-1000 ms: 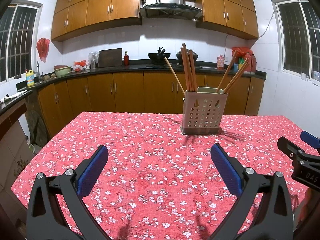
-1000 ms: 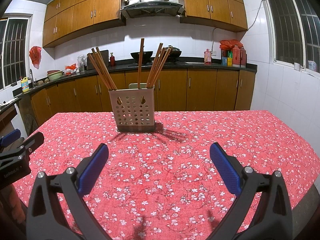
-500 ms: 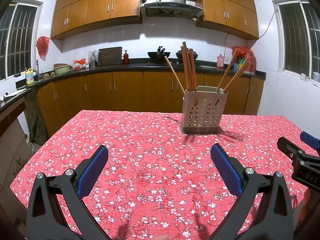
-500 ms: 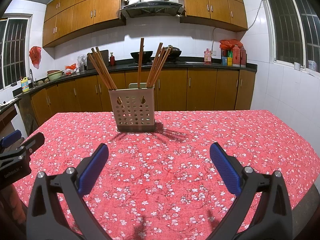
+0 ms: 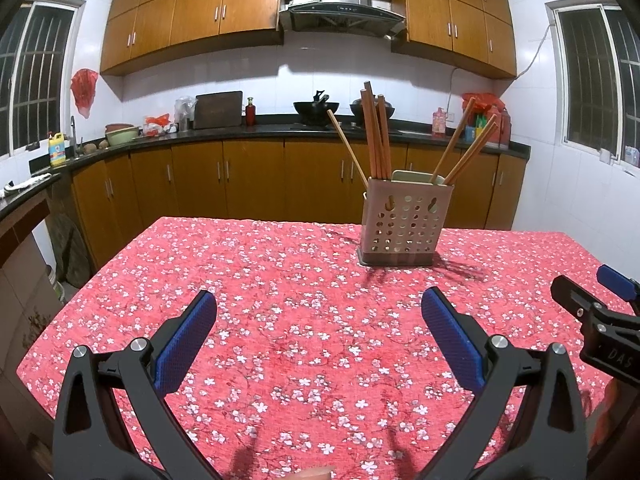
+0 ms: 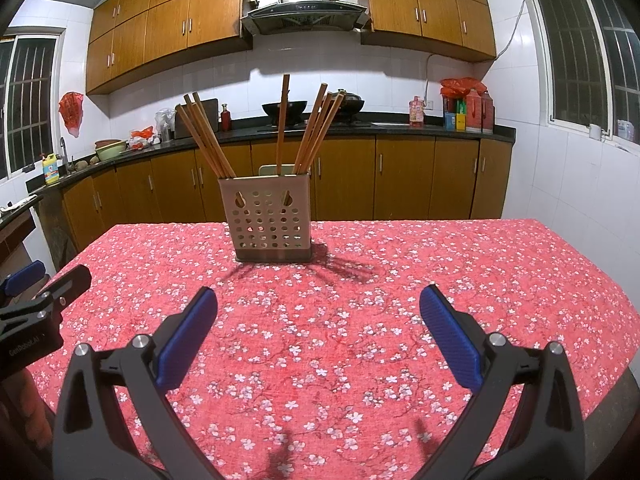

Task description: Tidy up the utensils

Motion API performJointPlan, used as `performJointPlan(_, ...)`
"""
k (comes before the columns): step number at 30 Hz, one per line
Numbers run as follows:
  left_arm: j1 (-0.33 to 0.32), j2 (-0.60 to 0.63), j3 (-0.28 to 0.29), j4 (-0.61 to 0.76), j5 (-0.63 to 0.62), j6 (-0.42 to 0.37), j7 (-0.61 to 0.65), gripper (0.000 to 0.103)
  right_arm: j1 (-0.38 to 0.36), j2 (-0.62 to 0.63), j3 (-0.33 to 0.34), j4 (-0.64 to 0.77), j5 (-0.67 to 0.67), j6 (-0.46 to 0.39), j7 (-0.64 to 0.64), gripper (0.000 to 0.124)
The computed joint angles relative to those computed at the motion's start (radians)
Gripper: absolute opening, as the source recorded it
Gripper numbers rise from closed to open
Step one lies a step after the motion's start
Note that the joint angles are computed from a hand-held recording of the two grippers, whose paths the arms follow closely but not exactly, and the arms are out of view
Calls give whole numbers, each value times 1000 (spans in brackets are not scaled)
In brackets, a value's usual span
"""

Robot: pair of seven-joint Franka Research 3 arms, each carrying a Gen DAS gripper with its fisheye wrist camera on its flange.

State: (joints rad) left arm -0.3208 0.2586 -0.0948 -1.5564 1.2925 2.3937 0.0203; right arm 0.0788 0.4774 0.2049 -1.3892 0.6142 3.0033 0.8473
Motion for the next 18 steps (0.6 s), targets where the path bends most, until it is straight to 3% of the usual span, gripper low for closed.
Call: performJointPlan(18,0,-1,-1,-1,-4,-1,3,101,1,5,2,-1,-3,-1,4,99)
